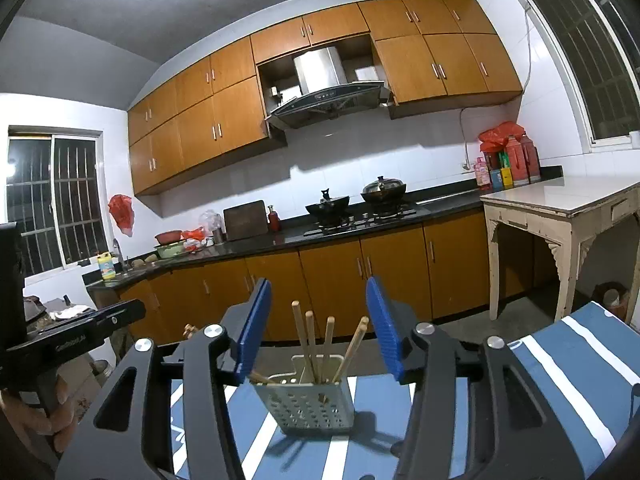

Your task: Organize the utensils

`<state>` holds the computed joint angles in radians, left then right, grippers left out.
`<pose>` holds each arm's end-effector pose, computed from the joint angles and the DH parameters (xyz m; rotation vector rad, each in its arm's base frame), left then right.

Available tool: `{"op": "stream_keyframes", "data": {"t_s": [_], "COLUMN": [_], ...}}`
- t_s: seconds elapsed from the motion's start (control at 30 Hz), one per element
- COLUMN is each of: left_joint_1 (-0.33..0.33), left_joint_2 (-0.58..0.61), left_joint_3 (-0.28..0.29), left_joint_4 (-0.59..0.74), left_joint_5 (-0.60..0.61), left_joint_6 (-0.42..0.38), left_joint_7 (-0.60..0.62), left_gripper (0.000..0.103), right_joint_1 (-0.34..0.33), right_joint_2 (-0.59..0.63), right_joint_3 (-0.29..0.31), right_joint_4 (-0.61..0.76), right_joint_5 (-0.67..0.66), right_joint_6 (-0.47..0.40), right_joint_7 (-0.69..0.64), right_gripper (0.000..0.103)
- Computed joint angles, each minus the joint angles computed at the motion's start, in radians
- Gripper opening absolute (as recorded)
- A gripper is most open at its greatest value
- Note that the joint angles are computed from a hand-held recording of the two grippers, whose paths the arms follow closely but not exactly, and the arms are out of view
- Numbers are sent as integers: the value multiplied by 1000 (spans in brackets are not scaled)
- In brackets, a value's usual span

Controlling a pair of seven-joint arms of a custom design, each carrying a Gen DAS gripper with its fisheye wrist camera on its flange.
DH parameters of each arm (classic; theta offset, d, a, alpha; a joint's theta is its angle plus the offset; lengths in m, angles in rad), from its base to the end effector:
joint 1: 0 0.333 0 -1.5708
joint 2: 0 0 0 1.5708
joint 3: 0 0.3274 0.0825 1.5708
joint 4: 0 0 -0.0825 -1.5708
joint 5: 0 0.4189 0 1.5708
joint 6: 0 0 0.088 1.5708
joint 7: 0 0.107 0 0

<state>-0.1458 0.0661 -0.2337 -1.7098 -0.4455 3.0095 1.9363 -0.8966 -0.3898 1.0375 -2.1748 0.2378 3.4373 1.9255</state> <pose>0.6258 -0.2094 0.6910 -1.2595 1.7670 -1.3677 0.5345 0.1380 0.6486 -1.0841 1.3763 -0.9931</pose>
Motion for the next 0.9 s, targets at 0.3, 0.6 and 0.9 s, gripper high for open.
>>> {"op": "stream_keyframes", "data": {"t_s": [0.3, 0.6, 0.9], "left_joint_1": [-19, -69, -62], "left_joint_2": [-83, -176, -298], "left_joint_3": [37, 91, 99], "left_joint_4": [-118, -262, -498], "left_joint_5": [21, -36, 89], "left_joint_6": [32, 86, 228], "left_joint_7": [-34, 26, -58], "left_gripper": [34, 45, 77], "right_joint_1": [198, 382, 438], "right_joint_2": [-31, -76, -152], "right_joint_3": [-155, -294, -303], "right_joint_4": [-100, -216, -313], "right_joint_5": [19, 32, -42], "right_joint_6": [1, -35, -88], "right_joint_7": [-24, -23, 64], "right_gripper": [55, 59, 80]}}
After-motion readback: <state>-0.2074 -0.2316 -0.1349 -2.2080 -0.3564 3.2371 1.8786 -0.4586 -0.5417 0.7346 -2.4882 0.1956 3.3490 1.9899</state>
